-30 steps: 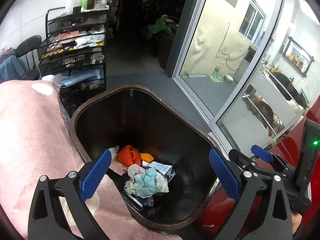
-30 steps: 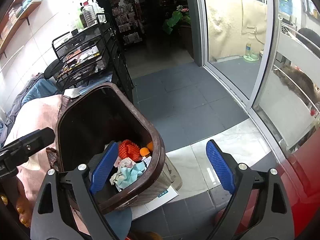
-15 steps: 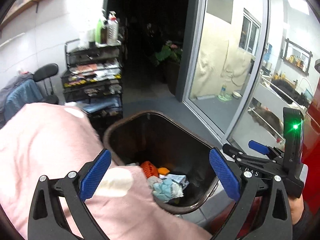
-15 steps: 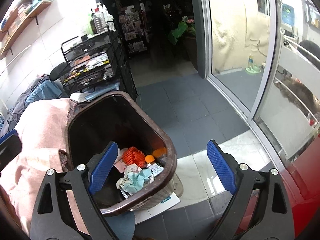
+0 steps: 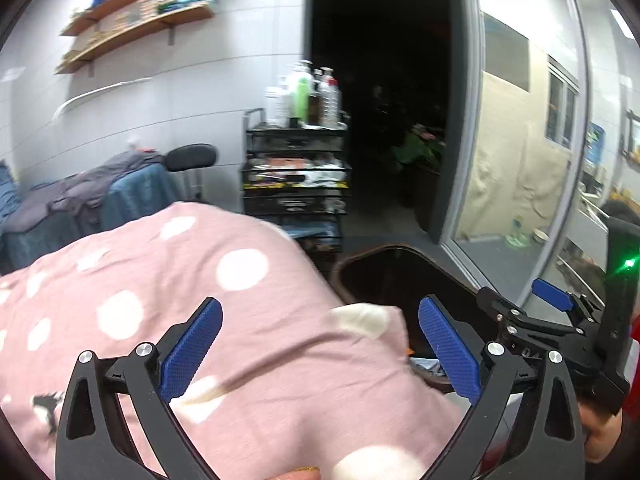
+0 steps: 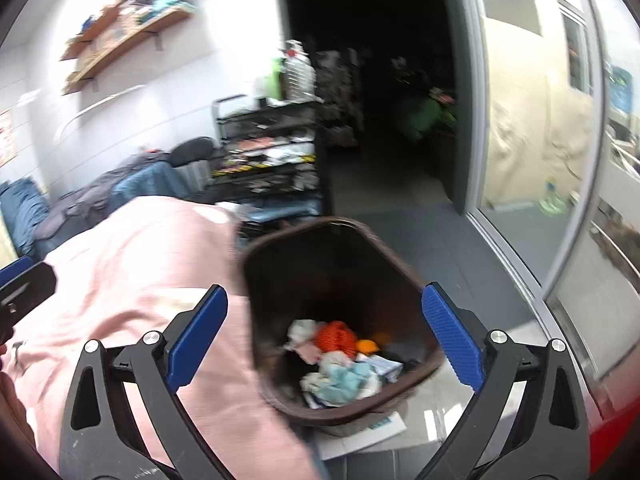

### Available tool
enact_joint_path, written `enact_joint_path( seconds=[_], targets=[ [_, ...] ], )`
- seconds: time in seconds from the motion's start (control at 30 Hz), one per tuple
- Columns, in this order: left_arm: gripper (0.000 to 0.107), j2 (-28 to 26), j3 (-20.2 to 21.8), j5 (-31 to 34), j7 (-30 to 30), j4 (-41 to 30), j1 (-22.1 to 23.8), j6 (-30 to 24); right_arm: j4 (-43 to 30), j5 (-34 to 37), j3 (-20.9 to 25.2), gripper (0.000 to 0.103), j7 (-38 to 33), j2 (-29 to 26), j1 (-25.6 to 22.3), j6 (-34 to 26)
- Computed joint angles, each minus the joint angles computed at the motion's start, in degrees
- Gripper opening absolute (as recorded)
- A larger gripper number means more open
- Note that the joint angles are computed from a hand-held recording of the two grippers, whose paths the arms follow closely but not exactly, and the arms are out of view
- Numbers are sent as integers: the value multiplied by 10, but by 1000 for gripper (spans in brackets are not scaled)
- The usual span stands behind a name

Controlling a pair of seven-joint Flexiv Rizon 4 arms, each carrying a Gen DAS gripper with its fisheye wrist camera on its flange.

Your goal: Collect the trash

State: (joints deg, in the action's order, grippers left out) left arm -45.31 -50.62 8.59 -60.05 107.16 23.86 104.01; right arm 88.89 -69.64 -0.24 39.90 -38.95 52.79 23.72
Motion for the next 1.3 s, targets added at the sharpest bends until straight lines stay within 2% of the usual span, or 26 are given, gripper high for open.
enact_joint_path(
  seconds=[0.2,0.37,0.47,0.73,0.83,0.93,1.3],
  targets=[
    [98,31,44,26,-59,49,20,85,-74,-41,-24,97,-62,-48,35,-7],
    [98,38,66,61,-125,80,42,181,-110,-70,-43,97,-81,-72,55,12],
    [98,51,98,66,-157,98,37,227,-127,-81,-52,97,-83,-84,63,30],
    [98,71,151,92,-232,118,29,257,-183,-81,-77,97,-120,-119,94,31],
    [98,80,189,92,-241,116,2,276,-199,-74,-84,97,-131,-129,101,32],
    [98,86,216,102,-256,111,-14,291,-202,-69,-89,97,-129,-130,106,30],
    [98,97,277,158,-335,84,-47,281,-178,-74,-86,97,-107,-116,105,25]
  ],
)
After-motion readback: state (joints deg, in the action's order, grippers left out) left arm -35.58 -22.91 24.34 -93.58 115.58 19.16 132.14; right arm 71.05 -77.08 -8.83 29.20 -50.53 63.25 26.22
